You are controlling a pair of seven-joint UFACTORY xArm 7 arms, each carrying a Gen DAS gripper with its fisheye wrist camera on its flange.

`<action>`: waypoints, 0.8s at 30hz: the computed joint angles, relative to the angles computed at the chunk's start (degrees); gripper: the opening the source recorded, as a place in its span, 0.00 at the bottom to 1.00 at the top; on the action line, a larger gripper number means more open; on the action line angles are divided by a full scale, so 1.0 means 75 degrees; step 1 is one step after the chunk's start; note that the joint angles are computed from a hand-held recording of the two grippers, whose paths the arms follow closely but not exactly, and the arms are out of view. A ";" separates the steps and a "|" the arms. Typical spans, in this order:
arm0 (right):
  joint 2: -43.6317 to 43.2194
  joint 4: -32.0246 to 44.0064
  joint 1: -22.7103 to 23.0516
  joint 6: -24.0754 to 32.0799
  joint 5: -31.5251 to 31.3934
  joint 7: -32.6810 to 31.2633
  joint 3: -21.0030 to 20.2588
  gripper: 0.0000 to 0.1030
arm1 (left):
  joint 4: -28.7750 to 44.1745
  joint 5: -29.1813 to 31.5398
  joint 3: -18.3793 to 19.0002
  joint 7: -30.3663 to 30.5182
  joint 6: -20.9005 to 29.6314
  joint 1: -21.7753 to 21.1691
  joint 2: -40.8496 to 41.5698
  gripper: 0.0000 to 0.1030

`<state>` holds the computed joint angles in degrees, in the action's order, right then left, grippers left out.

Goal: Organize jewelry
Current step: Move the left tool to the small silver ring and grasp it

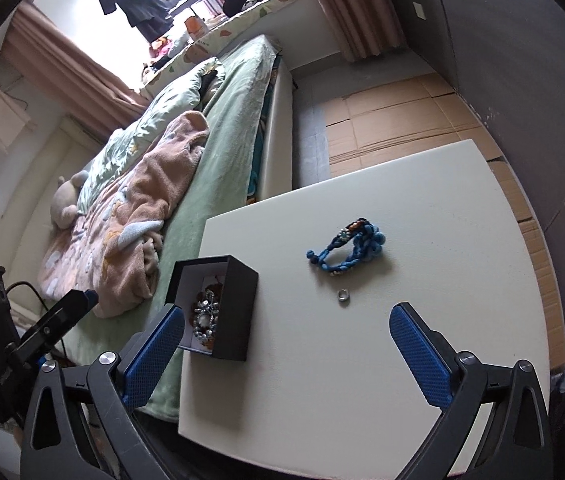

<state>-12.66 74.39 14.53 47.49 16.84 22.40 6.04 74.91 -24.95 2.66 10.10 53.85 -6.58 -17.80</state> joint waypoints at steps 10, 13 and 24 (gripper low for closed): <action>-0.1065 -0.1206 -0.0519 0.0143 -0.0726 0.0828 -0.0168 1.00 | 0.0890 0.0523 -0.0570 -0.0380 0.0672 -0.0259 0.0992 0.86; -0.1399 -0.1596 -0.0591 0.0013 -0.0656 0.0792 -0.0297 1.00 | 0.1122 0.0679 -0.0704 -0.0504 0.0892 -0.0319 0.1305 0.80; -0.2291 -0.2564 -0.1042 -0.0216 -0.0979 0.1193 -0.0356 0.99 | 0.1972 0.1352 -0.1115 -0.1017 0.1756 -0.0606 0.2532 0.50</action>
